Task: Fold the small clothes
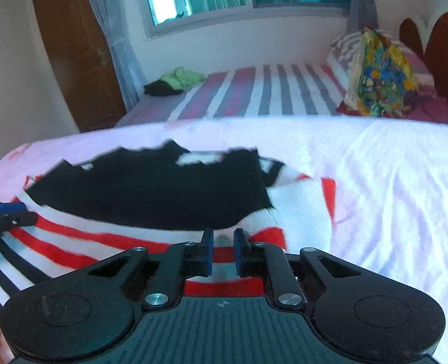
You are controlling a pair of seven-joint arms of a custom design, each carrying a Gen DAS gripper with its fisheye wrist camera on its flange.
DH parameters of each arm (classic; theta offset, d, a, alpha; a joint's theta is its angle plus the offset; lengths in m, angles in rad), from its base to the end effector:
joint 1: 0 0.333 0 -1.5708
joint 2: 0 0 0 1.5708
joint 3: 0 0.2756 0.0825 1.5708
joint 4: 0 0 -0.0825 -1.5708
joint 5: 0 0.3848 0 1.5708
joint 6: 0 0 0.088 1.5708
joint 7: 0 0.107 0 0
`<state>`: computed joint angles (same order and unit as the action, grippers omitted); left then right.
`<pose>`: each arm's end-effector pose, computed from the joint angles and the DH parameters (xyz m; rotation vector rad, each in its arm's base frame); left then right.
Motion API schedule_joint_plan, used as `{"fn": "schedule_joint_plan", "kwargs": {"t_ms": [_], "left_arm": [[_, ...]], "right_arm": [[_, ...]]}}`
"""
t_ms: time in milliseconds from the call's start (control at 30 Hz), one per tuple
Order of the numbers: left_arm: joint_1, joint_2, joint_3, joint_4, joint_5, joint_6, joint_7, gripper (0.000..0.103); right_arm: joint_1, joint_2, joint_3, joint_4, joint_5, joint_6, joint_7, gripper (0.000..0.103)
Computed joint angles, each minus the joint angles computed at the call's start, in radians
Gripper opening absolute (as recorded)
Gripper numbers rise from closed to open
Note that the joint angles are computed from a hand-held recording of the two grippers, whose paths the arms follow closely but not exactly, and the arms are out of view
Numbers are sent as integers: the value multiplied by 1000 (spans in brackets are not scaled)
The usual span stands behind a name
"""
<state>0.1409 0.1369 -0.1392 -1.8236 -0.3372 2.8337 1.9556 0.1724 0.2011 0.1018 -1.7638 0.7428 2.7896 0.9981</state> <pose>0.6438 0.0225 0.5214 -1.6243 1.7925 -0.8956 0.6414 0.1435 0.4959 -1.7499 1.3737 -0.3608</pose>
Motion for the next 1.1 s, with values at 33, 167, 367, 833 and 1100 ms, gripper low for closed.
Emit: {"fn": "schedule_joint_plan", "kwargs": {"t_ms": [33, 167, 367, 833, 1100], "left_arm": [[4, -15, -27, -16, -66, 14, 58, 67], [-64, -42, -40, -70, -32, 26, 72, 68], [-78, -92, -7, -165, -12, 39, 12, 68], [-160, -282, 109, -368, 54, 100, -119, 66], [-90, -300, 105, -426, 337, 76, -339, 72]], "right_arm": [[-2, -24, 25, -21, 57, 11, -48, 58], [53, -58, 34, -52, 28, -17, -90, 60], [99, -95, -22, -138, -239, 5, 76, 56], [104, -325, -25, -412, -215, 125, 186, 55], [74, -422, -76, -563, -523, 125, 492, 50]]}}
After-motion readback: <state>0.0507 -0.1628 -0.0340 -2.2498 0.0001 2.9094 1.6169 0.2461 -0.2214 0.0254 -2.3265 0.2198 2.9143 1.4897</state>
